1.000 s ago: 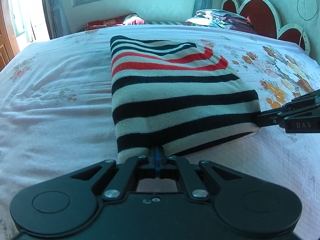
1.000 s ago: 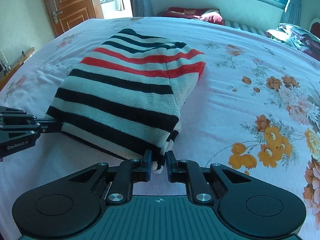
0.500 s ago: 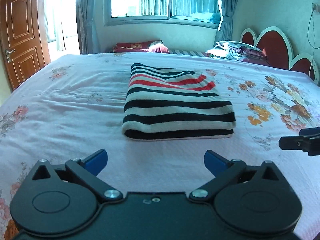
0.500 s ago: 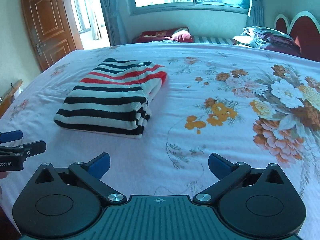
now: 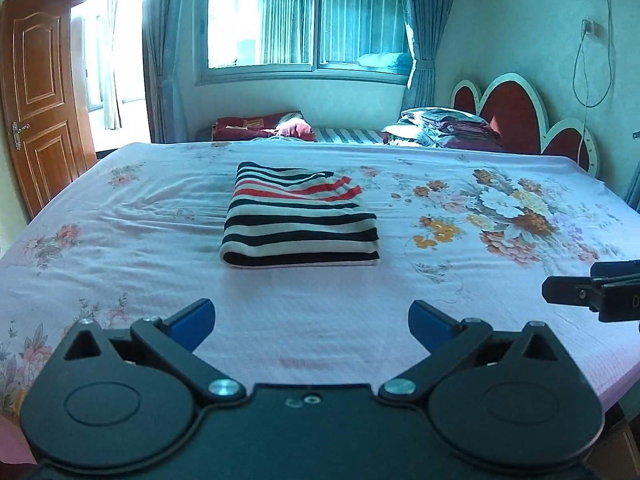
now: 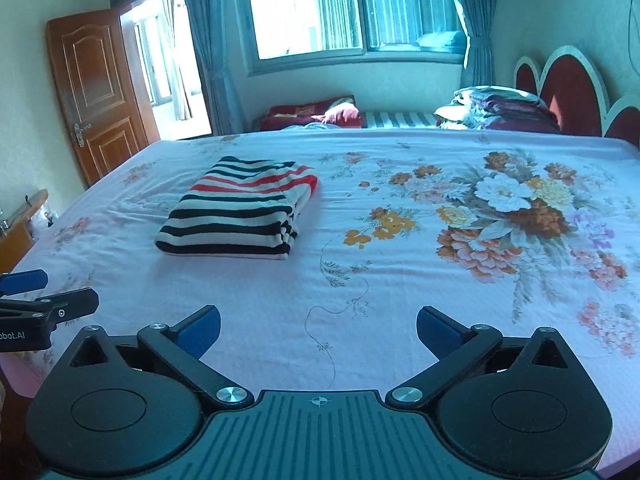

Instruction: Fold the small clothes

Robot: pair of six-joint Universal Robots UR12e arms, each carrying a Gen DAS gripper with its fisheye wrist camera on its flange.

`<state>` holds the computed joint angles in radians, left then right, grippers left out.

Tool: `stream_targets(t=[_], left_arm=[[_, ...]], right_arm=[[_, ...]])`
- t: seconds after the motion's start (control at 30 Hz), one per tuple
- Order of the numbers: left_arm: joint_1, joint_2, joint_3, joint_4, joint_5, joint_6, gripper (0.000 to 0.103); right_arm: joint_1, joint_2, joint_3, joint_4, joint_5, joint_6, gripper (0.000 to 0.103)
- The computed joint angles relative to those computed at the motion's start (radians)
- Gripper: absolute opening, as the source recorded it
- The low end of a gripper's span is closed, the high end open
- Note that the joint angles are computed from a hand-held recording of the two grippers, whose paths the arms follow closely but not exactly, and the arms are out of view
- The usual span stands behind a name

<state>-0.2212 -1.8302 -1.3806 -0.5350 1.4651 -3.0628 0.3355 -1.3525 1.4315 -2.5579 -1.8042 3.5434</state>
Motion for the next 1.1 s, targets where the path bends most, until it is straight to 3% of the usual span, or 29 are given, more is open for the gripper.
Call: stream_targets(t=[0.17,0.5,1.1], left_arm=[[0.003,0.065,-0.057,0.028,-0.028,-0.002,0.103],[0.007,0.157,-0.148,0.088,-0.018,-0.012,0.103],[0.026,0.199,-0.193,0.121,-0.051,-0.017,0.102]], right_arm=[[0.037,-0.046,0.026,0.000,-0.043,0.000,0.103],[0.093,-0.102,0.069,-0.020,-0.109,0.036,0.103],[0.134,-0.106,0.054,-0.034,-0.149,0.011,0.103]])
